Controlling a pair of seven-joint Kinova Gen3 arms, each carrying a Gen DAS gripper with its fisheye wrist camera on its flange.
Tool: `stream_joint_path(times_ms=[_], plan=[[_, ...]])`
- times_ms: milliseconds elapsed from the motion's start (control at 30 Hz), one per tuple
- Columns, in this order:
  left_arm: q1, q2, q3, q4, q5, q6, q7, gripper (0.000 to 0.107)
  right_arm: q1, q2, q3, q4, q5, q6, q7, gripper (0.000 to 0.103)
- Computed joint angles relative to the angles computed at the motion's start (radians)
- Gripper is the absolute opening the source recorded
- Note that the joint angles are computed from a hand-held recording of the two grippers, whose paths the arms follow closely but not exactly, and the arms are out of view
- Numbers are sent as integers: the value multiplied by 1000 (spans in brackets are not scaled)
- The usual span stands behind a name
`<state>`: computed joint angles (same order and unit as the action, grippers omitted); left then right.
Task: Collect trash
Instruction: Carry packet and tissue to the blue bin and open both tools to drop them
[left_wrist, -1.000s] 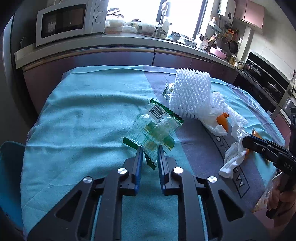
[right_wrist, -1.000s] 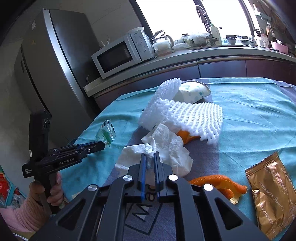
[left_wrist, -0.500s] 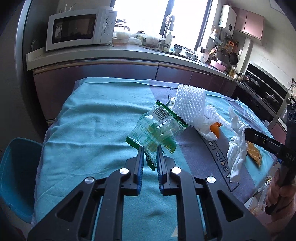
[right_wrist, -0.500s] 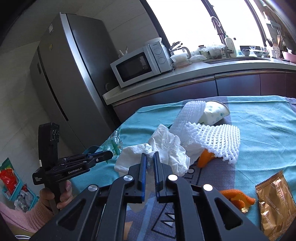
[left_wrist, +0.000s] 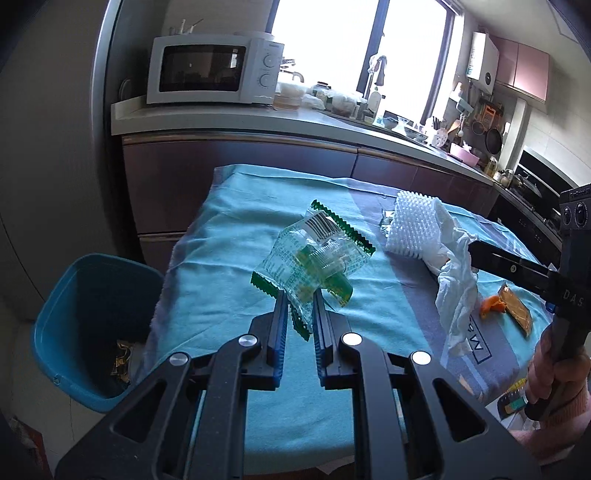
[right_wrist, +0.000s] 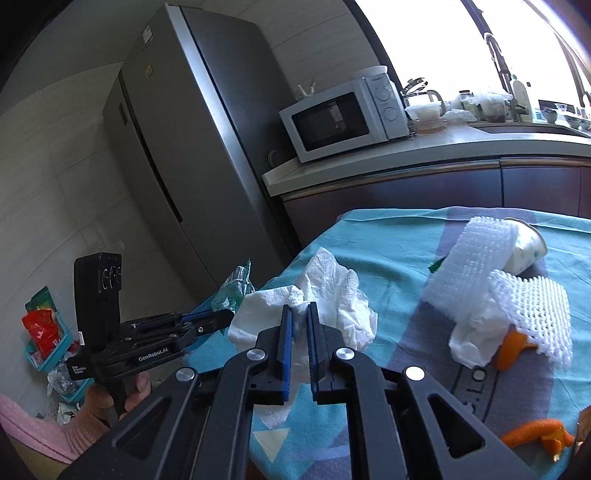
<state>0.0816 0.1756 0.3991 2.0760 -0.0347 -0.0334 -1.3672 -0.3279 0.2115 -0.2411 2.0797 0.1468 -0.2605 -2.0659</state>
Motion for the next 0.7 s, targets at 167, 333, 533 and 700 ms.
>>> stream_joint_path(times_ms=[167, 333, 533, 700], plan=[[-75, -50, 15, 60, -10, -15, 40, 14, 71, 62, -104, -90, 123, 42, -65, 7], [-154, -85, 18, 104, -70, -27, 119, 14, 129, 134, -214, -192, 204, 97, -82, 7], [-104, -118, -137, 141, -88, -28, 148, 14, 185, 237, -349, -321, 230, 170, -16, 7], [-97, -111, -217, 148, -98, -23, 165, 14, 182, 320, -413, -439, 214, 241, 69, 7]])
